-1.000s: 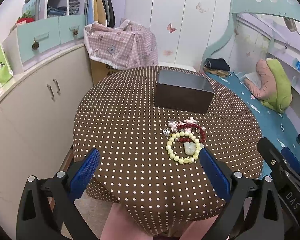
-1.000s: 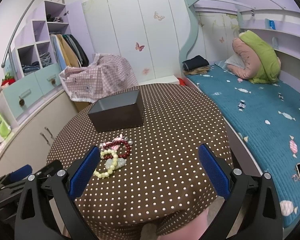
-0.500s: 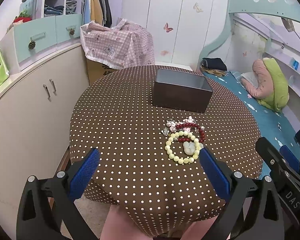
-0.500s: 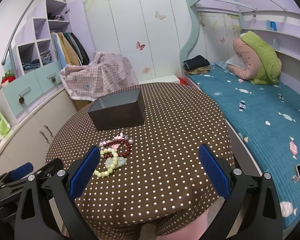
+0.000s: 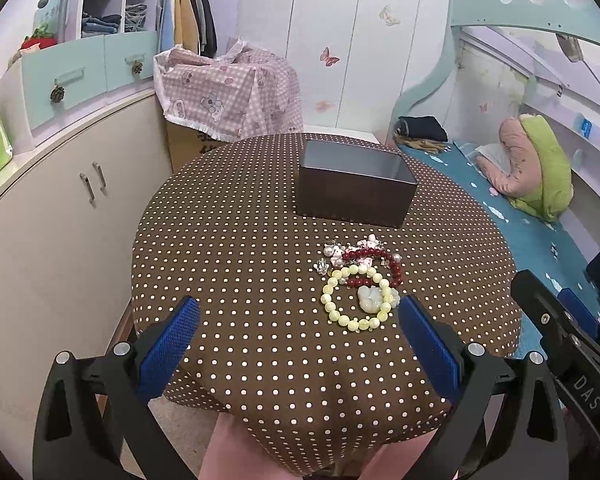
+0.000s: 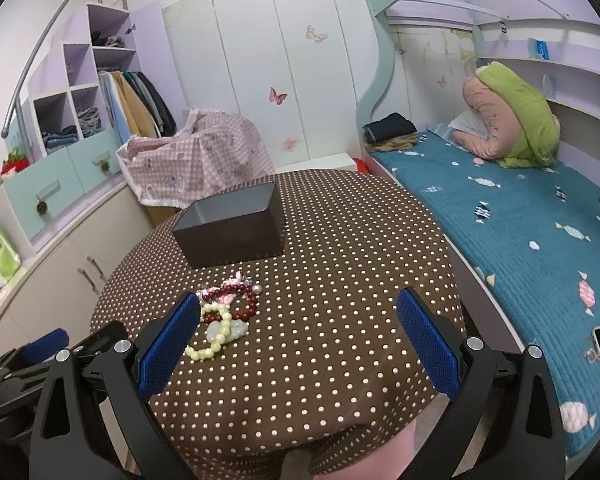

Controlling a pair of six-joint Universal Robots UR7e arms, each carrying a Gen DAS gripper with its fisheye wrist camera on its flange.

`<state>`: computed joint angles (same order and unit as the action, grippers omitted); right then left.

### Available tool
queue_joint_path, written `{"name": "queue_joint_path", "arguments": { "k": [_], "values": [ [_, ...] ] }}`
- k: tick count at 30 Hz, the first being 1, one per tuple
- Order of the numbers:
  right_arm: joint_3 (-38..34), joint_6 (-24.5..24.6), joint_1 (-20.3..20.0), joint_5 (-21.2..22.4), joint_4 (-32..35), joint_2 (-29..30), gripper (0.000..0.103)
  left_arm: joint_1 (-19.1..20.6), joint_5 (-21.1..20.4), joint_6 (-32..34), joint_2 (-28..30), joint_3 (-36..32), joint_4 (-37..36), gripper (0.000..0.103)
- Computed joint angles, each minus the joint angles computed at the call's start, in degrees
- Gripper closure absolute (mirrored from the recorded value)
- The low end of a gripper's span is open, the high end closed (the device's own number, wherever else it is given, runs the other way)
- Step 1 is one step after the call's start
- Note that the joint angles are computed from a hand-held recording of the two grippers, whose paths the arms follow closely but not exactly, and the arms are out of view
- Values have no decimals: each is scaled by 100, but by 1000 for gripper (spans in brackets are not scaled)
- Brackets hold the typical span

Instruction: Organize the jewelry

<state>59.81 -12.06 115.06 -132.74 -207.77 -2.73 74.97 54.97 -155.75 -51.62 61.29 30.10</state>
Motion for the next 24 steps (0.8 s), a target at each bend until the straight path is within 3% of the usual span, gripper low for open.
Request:
{"name": "queue_joint_path", "arguments": {
  "k": [12,24],
  "values": [
    [-48,-31,-55,-43,-53,16,8,46,252,-9,-3,-41,70,7],
    [-1216,-1127,-84,-213,-462,730,8,169,381,84,328,-475,339,7]
  ]
}}
